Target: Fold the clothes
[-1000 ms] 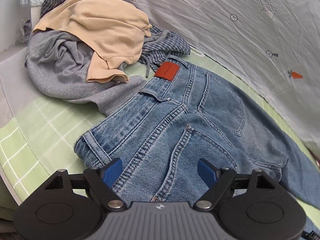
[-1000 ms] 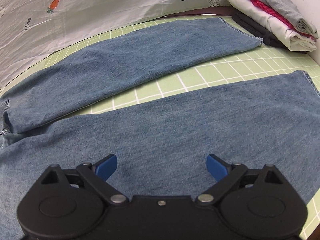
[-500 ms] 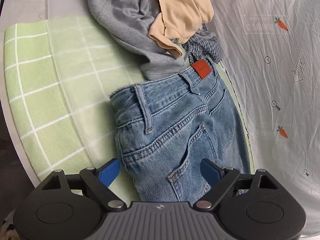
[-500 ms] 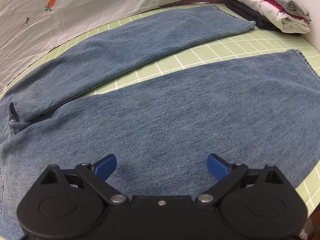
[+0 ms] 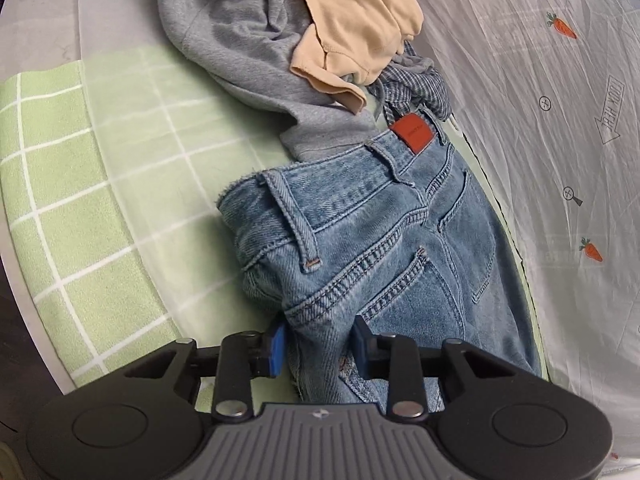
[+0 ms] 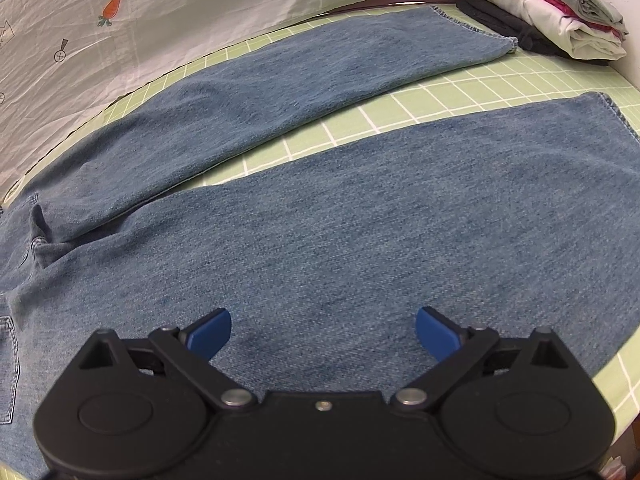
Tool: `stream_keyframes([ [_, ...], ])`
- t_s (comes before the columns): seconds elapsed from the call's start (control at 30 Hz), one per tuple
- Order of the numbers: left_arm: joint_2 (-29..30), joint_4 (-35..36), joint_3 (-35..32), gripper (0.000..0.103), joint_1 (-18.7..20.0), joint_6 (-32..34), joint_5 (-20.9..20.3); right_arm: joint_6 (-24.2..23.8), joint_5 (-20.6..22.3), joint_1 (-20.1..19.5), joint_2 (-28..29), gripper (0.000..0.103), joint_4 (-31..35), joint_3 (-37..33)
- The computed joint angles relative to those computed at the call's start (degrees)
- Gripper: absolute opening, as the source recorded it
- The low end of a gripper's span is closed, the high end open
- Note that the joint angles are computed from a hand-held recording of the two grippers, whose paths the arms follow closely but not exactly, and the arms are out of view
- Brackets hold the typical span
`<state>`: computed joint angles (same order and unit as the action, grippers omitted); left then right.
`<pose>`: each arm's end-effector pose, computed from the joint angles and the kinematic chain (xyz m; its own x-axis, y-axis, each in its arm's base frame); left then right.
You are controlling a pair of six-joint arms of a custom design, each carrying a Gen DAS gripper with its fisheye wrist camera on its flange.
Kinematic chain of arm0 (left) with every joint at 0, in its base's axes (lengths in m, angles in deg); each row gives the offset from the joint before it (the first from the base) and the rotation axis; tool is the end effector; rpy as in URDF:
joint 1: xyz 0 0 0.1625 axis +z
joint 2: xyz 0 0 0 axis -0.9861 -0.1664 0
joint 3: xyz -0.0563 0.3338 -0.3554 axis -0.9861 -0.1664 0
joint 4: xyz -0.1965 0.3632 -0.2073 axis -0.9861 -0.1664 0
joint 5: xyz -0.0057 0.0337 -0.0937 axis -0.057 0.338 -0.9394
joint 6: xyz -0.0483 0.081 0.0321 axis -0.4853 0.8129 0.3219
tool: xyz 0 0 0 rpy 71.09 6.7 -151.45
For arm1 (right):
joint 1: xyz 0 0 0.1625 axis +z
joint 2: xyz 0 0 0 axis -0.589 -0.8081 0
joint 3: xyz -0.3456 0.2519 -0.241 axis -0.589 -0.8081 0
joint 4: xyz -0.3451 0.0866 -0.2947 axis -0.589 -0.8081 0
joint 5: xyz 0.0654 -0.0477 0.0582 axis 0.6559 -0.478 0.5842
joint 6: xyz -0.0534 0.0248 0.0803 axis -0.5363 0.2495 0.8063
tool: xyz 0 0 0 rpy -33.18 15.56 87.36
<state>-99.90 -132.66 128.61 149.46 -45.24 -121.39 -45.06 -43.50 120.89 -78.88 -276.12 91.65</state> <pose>-0.0541 -0.6875 0.1787 -0.8132 -0.5811 0.0325 -0.3974 0.5135 -0.7605 0.0096 -0.7053 0.1953 -0.7560 0.4021 0.5166 -0.0588 0.7442 -0.6653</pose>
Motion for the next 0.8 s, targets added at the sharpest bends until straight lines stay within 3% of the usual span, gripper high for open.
stream_keyframes([
  [0.17, 0.16, 1.01, -0.08, 0.034, -0.64, -0.46, 1.68, 2.38, 2.72, -1.60, -2.26, 0.100, -1.24, 1.88],
  [0.37, 0.76, -0.93, 0.19, 0.036, -0.92, -3.16, 2.64, 8.70, 4.94, -5.20, -7.19, 0.100, -3.88, 5.91],
  [0.5, 1.82, -0.66, -0.35, 0.036, -1.91, -4.58, 5.90, 12.56, 6.53, -8.43, -11.49, 0.100, -4.81, 8.88],
  [0.67, 3.05, 0.86, -1.18, 0.036, -3.21, -8.29, 10.37, 17.59, 13.85, -13.38, -16.85, 0.100, -7.06, 12.60],
  [0.8, 3.57, -0.91, -0.81, 0.036, -3.56, -10.90, 11.48, 19.63, 14.03, -16.10, -19.65, 0.101, -6.58, 13.33],
])
